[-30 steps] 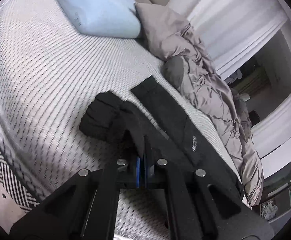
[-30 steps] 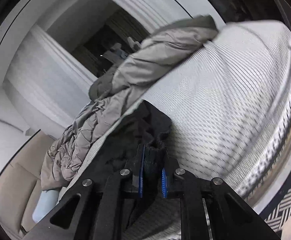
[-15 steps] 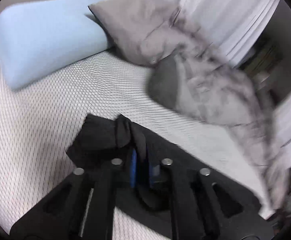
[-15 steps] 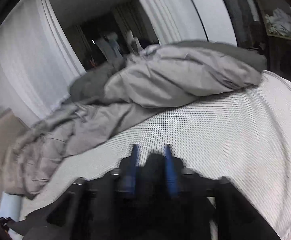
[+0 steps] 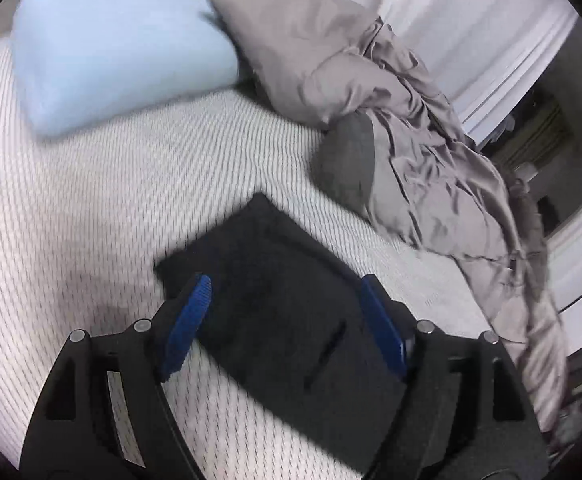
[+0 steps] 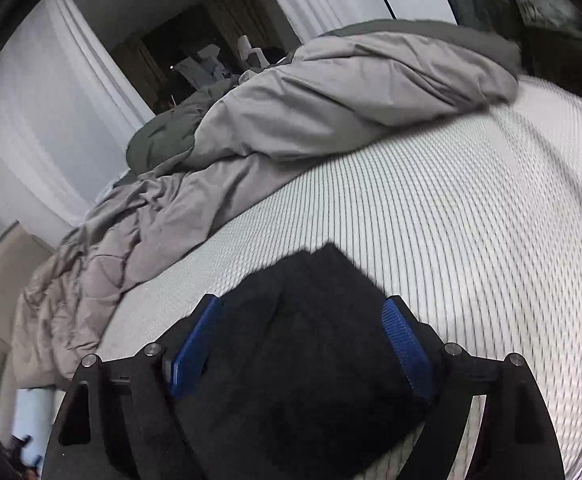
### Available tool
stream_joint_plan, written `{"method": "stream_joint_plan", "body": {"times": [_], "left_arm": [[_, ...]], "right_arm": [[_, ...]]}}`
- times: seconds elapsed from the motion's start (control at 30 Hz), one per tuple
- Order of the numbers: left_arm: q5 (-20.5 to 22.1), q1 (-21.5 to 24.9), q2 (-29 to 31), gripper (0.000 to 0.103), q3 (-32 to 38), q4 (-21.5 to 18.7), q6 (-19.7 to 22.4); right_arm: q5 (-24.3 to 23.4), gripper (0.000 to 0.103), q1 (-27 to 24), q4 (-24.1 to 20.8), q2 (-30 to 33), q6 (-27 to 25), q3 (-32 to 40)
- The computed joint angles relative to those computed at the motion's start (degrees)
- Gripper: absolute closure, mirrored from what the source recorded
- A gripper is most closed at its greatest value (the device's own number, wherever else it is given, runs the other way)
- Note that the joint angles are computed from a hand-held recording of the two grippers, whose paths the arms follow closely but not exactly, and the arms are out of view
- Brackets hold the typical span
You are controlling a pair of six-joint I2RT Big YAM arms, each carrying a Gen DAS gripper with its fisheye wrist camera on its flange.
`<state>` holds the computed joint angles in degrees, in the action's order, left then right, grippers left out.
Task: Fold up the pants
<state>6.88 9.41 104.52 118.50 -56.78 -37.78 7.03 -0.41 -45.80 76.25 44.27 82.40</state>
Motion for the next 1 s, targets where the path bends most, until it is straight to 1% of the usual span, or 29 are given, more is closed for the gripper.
{"method": "stream_joint_plan", "body": {"times": [0.03, 0.07, 0.2, 0.23, 0.27, 0.33, 0.37, 0.43, 0.47, 0.5, 0.53, 0.57, 0.6, 0.63, 0.67, 0.7, 0.73, 0.77, 0.8, 0.83, 0.9, 0.93, 0.97, 1.0], "left_arm": [[0.8, -0.3, -1.9, 0.029, -4.0, 1.8, -1.0], [1.9, -0.7, -3.9, 0.029, -7.9, 2.5, -1.7], [4.9, -2.2, -7.3, 0.029, -15.8, 2.4, -3.8], [6.3, -2.4, -8.1, 0.029, -17.9, 3.4, -5.0], [8.4, -2.6, -9.1, 0.029, -20.9, 6.1, -6.7], [11.6, -2.7, -9.0, 0.032, -22.9, 8.3, -8.4], [12.6, -2.7, -8.6, 0.033, -23.5, 9.5, -9.0], [12.8, -3.0, -8.2, 0.035, -24.5, 12.2, -10.2], [12.9, -3.1, -7.9, 0.038, -24.8, 14.0, -10.9], [13.3, -3.2, -7.3, 0.045, -24.5, 15.1, -11.6], [13.7, -3.2, -6.4, 0.056, -23.9, 16.0, -12.6], [13.3, -3.3, -5.5, 0.063, -23.1, 16.1, -13.2], [12.2, -3.5, -4.7, 0.082, -22.3, 15.8, -13.4], [11.1, -3.7, -4.0, 0.090, -21.5, 15.5, -13.2], [10.3, -3.9, -3.6, 0.092, -21.2, 15.8, -13.0], [9.3, -4.1, -3.8, 0.094, -21.4, 16.2, -12.9], [8.3, -4.4, -4.1, 0.096, -21.5, 16.3, -12.3], [6.8, -4.7, -4.2, 0.096, -20.7, 15.6, -10.5], [6.1, -4.9, -4.7, 0.096, -20.5, 15.4, -9.0], [5.7, -5.0, -5.7, 0.096, -21.3, 15.7, -7.4], [6.1, -4.7, -7.5, 0.097, -22.6, 15.8, -5.9], [6.4, -4.5, -8.7, 0.098, -23.9, 15.9, -5.4], [6.9, -4.2, -10.4, 0.098, -25.7, 16.1, -4.9], [7.2, -4.0, -11.5, 0.098, -27.0, 16.2, -4.7]], "right_arm": [[-0.4, 0.019, 0.5, 0.2, -1.4, 0.8, -1.9], [-1.2, 0.019, 0.7, 0.5, -2.5, 1.5, -3.4], [-7.5, 0.019, 0.4, 1.7, -6.5, 6.6, -10.2], [-9.7, 0.019, -0.2, 2.0, -7.3, 8.3, -11.8], [-12.2, 0.019, -1.0, 3.0, -8.0, 10.4, -13.5], [-16.1, 0.019, -2.3, 5.8, -8.9, 13.9, -16.2], [-17.5, 0.019, -2.7, 6.5, -8.8, 14.6, -16.5], [-19.5, 0.019, -3.2, 8.0, -8.5, 14.1, -16.6], [-20.7, 0.019, -3.3, 8.9, -8.2, 14.0, -16.6], [-22.1, 0.019, -3.4, 9.9, -7.7, 14.2, -16.5], [-23.0, 0.019, -3.4, 10.8, -7.1, 14.4, -16.4], [-23.3, 0.019, -3.5, 11.5, -6.4, 14.6, -16.2], [-23.4, 0.019, -3.6, 12.0, -5.5, 15.0, -15.9], [-23.9, 0.019, -3.8, 13.2, -4.6, 15.9, -15.8], [-24.3, 0.019, -4.2, 14.5, -4.1, 17.0, -16.1], [-24.3, 0.026, -4.4, 15.7, -3.9, 17.6, -16.2], [-23.2, 0.035, -4.5, 16.5, -3.9, 17.1, -16.3], [-21.1, 0.062, -4.3, 16.6, -3.9, 15.9, -16.3], [-20.4, 0.076, -4.4, 15.8, -3.7, 14.8, -16.0], [-20.5, 0.079, -4.6, 16.2, -3.7, 14.5, -16.3], [-21.2, 0.087, -5.0, 17.2, -4.2, 15.5, -17.3], [-21.2, 0.088, -5.1, 17.2, -4.5, 15.3, -17.6], [-21.0, 0.092, -5.0, 17.1, -4.9, 15.2, -17.8], [-20.4, 0.099, -4.8, 16.3, -5.9, 14.6, -18.3]]}}
